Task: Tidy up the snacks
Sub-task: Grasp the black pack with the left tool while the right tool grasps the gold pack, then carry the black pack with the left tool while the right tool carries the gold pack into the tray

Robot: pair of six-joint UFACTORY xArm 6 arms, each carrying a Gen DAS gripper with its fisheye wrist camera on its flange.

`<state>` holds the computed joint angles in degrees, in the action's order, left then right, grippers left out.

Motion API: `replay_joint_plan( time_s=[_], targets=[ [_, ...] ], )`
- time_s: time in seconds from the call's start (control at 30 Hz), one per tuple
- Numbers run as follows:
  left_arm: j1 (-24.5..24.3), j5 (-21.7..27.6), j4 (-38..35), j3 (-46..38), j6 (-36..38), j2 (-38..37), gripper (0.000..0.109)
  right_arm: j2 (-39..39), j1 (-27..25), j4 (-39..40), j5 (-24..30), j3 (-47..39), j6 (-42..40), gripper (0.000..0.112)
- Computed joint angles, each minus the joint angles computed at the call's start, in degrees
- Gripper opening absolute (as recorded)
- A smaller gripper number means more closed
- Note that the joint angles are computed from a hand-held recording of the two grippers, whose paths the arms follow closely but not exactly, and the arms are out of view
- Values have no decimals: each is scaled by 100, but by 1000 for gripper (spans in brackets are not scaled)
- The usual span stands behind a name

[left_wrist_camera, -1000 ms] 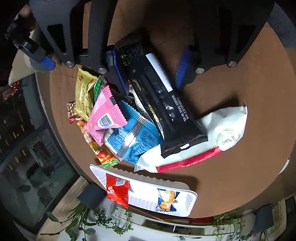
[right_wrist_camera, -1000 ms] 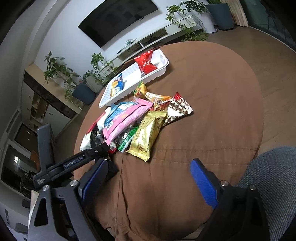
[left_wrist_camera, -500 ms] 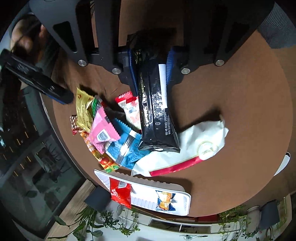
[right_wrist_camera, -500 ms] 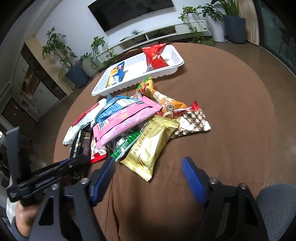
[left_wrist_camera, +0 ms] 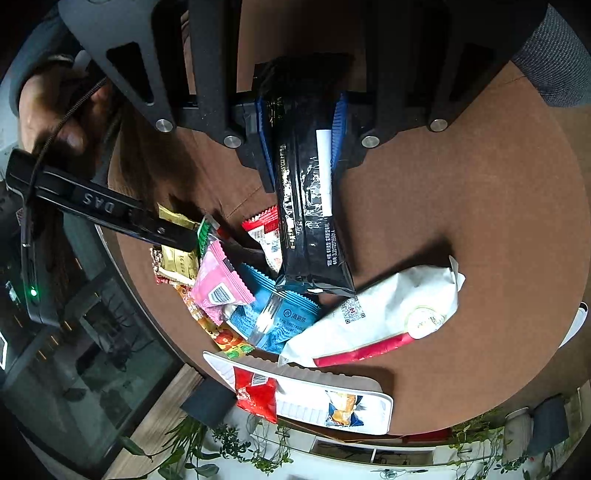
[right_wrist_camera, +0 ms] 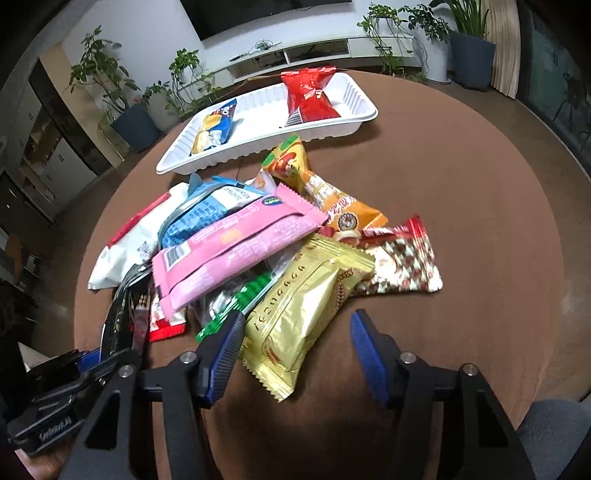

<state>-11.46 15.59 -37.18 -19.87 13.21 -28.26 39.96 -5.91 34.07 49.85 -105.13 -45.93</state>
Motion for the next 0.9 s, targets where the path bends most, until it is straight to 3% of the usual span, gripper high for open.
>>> replay_joint_plan(
  time_s=[0.17, 0.5, 0.7, 0.9],
  targets=[
    [-12, -41, 94, 7, -24, 28, 25, 94, 47, -115, -18, -150, 134, 63],
    [-25, -34, 149, 4, -45, 24, 25, 182, -55, -96, 169, -324, 38, 34],
    [0, -1, 51, -2, 37, 13, 24, -39, -225, 186, 294, -4, -229, 32],
    [47, 142, -523, 8, 498, -105, 24, -316, -448, 577, 447, 264, -405, 32]
  ],
)
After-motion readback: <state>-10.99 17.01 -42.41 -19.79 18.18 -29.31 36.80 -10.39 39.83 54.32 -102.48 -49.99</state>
